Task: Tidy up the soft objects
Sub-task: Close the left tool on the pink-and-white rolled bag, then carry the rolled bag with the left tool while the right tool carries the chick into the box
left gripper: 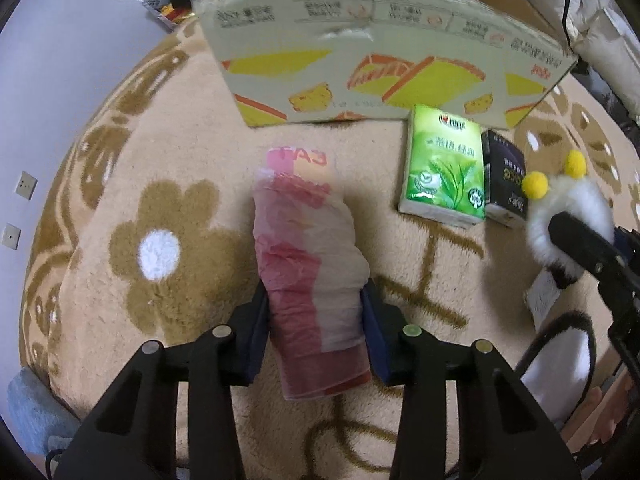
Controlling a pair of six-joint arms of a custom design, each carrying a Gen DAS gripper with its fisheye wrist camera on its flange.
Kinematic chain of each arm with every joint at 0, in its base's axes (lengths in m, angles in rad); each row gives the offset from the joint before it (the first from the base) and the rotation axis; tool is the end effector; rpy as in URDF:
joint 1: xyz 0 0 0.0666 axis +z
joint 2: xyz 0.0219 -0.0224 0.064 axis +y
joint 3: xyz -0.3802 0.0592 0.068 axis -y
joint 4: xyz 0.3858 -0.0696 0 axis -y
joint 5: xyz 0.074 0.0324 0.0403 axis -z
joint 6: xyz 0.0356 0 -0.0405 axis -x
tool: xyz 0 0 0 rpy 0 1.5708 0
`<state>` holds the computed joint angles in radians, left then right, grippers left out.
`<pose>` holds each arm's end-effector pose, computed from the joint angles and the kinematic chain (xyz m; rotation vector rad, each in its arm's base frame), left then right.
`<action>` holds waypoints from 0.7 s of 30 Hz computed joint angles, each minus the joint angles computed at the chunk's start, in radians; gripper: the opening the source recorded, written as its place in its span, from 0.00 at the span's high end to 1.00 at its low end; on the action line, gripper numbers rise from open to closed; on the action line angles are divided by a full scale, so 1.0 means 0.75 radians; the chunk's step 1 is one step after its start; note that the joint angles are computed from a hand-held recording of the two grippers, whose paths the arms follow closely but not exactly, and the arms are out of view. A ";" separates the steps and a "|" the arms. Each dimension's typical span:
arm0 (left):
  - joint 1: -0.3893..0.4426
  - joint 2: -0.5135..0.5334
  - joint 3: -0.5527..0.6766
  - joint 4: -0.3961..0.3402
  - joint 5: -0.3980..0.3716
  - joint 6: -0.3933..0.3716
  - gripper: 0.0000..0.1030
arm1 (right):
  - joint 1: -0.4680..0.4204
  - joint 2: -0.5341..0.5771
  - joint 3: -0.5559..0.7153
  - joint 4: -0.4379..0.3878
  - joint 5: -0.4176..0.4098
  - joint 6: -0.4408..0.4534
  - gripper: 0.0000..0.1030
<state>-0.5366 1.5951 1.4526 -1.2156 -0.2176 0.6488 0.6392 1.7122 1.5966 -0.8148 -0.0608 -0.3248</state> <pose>0.4367 -0.2513 0.3479 -0.1925 2.8369 0.0881 0.4735 0.3542 0.3650 -0.4267 2.5271 0.4630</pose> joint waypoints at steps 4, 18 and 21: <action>-0.023 -0.047 -0.014 0.008 -0.048 0.016 0.78 | -0.006 -0.012 0.001 0.037 0.013 -0.006 0.71; 0.046 -0.046 -0.029 0.132 0.150 0.039 0.83 | -0.017 -0.018 0.004 0.081 0.015 -0.031 0.71; 0.030 -0.058 -0.019 0.116 0.084 0.036 0.84 | -0.022 -0.032 -0.007 0.111 0.016 -0.028 0.71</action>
<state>-0.5139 1.5520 1.4387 -1.1285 -0.1550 0.6761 0.6224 1.6884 1.5914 -0.7313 -0.0484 -0.3460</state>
